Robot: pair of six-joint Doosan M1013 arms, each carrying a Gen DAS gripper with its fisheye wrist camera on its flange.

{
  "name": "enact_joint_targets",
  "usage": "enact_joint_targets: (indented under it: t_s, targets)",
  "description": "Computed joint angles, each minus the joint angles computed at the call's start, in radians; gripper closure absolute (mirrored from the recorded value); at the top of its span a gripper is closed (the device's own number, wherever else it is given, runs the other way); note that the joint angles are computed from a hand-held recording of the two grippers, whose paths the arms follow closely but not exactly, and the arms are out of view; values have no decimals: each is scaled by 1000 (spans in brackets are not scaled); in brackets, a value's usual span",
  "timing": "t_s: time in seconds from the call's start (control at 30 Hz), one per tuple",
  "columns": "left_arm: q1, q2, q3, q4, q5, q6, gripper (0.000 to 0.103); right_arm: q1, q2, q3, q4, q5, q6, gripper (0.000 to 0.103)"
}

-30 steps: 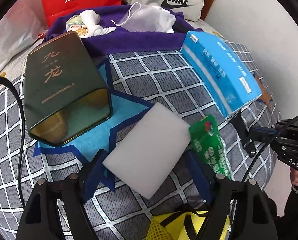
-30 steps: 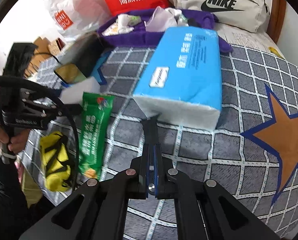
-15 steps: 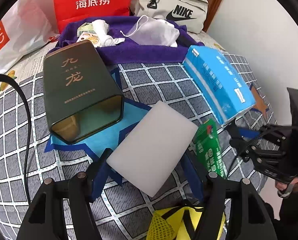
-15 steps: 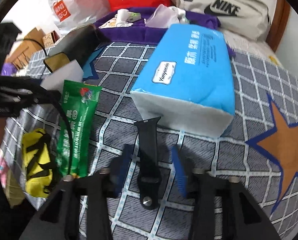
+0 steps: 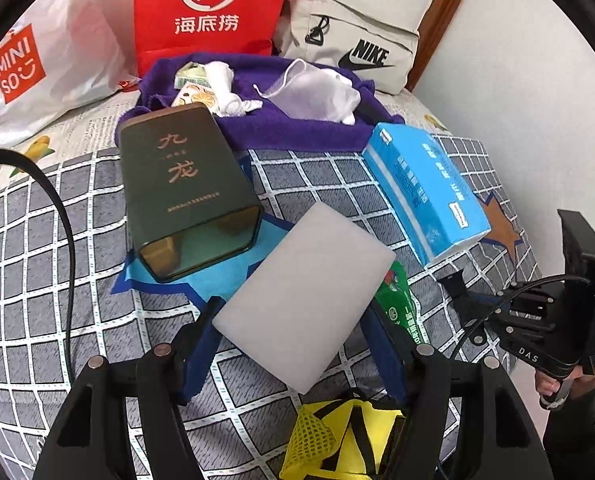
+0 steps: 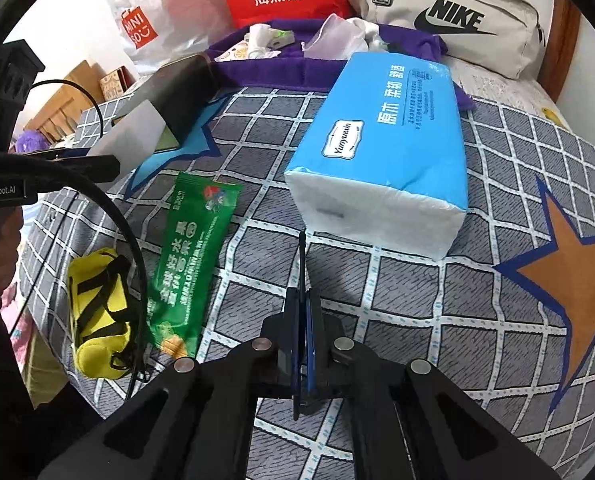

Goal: Organize soft objects
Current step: 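Carry the white sponge block toward the purple towel with the left tool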

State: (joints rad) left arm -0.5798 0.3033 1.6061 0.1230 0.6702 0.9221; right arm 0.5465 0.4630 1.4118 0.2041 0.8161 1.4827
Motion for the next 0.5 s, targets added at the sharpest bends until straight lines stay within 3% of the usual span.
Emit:
enact_joint_targets:
  t_s: [0.5]
  targets:
    - [5, -47, 19, 68, -65, -109, 36, -9, -20, -33, 81, -28, -61, 100]
